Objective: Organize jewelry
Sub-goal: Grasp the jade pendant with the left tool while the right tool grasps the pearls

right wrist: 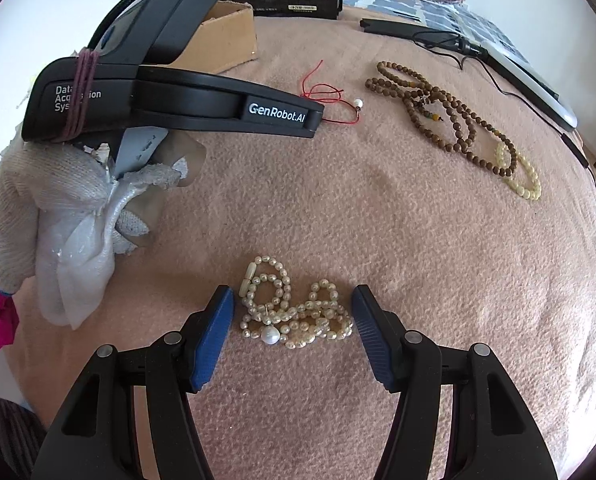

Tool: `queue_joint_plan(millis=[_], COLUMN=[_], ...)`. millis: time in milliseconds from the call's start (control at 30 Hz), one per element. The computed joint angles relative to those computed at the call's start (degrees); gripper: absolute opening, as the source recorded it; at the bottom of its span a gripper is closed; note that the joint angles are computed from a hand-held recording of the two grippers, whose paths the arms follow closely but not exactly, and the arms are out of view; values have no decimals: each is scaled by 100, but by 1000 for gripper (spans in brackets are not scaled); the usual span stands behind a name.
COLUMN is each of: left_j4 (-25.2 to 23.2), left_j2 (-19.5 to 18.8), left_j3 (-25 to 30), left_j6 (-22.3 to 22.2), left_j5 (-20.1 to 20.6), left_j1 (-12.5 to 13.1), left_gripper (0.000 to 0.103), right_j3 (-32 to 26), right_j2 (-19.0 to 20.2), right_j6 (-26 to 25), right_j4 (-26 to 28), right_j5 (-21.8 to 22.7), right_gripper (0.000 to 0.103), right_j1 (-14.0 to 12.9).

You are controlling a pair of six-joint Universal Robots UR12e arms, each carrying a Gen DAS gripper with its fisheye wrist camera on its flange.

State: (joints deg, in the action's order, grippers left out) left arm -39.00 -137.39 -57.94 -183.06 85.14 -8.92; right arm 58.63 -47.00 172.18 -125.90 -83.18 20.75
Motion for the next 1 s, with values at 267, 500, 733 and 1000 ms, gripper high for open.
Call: queue_joint_plan(millis=[267,500,733,1000], left_j4=[69,196,501,833], left_j2=[30,156,414,754], left_j3=[-60,-231,-543,-945], left_j6=[-109,-122,-115,-33], left_j5=[-188,-296,-281,-273], left_j1=[38,58,83,109], left_gripper=[30,30,30,30], right_j3=[44,170,380,628], right_j2=[-64,-155,-331,-555], right_j6=[-20,180,443,692], right_j4=[58,-39,-269,-565], right_j5=[7,221,436,539], right_gripper=[19,11,10,9], right_j1=[-67,-163,-269,-334])
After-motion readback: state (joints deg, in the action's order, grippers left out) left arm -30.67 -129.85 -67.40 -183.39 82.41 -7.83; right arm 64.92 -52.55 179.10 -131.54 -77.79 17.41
